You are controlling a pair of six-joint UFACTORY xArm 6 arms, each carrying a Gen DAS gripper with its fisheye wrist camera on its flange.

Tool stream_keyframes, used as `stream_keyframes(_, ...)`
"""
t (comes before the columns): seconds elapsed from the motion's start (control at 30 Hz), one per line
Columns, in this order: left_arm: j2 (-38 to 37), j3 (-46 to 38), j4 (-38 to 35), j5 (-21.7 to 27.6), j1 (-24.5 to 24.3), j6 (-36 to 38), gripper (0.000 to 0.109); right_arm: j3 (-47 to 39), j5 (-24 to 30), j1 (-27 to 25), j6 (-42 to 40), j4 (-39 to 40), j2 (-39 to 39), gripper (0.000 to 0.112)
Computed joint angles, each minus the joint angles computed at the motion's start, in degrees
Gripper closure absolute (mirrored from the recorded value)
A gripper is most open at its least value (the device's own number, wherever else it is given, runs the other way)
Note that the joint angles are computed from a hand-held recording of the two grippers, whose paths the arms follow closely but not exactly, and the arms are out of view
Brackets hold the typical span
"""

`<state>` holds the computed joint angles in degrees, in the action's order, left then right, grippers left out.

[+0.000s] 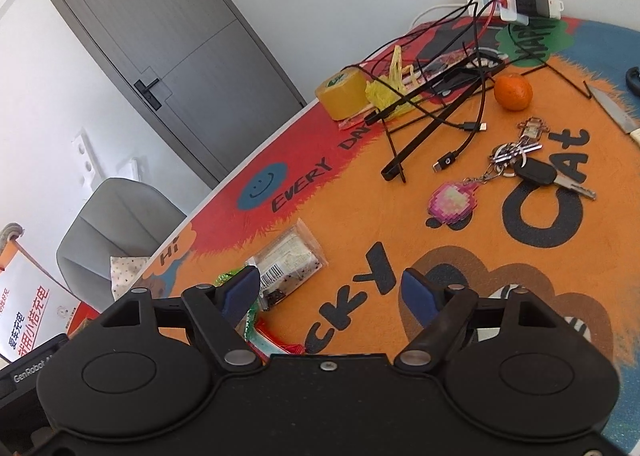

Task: Organize snacks
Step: 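Move both open grippers back toward the bread packs on the table, then grasp the green-banded bread pack with the left gripper while the right grasps the white bread pack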

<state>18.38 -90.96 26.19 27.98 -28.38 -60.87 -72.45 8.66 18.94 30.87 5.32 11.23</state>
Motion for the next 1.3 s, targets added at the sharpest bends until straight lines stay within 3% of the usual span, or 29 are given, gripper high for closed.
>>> stream_keyframes(0.47, 15.5, -19.3, -5.9, 9.3, -1.1, 6.1, 0.024, -9.7, 4.1, 0.0, -12.9, 14.1, 8.2, 0.032)
stream_keyframes(0.73, 23.5, -30.5, -6.7, 14.8, -1.8, 7.1, 0.025, -13.1, 5.2, -0.5, -15.7, 16.1, 10.4, 0.025)
stream_keyframes(0.8, 23.8, -30.6, -4.8, 14.6, -2.1, 6.4, 0.030, -13.7, 5.0, -0.3, -17.8, 17.7, 10.8, 0.023)
stream_keyframes(0.87, 23.6, -30.7, -3.5, 15.4, -2.2, 5.3, 0.047, -15.2, 5.7, -0.3, -18.8, 18.1, 11.9, 0.022)
stream_keyframes(0.97, 21.1, -26.6, -5.6, 12.8, -1.6, 5.8, 0.058, -18.0, 8.3, -0.4, -17.3, 14.6, 14.0, 0.022)
stream_keyframes(1.3, 12.8, -15.5, -2.1, 7.6, 0.1, 3.2, 0.059, -26.6, 11.6, 0.1, -8.9, -0.2, 19.6, 0.012)
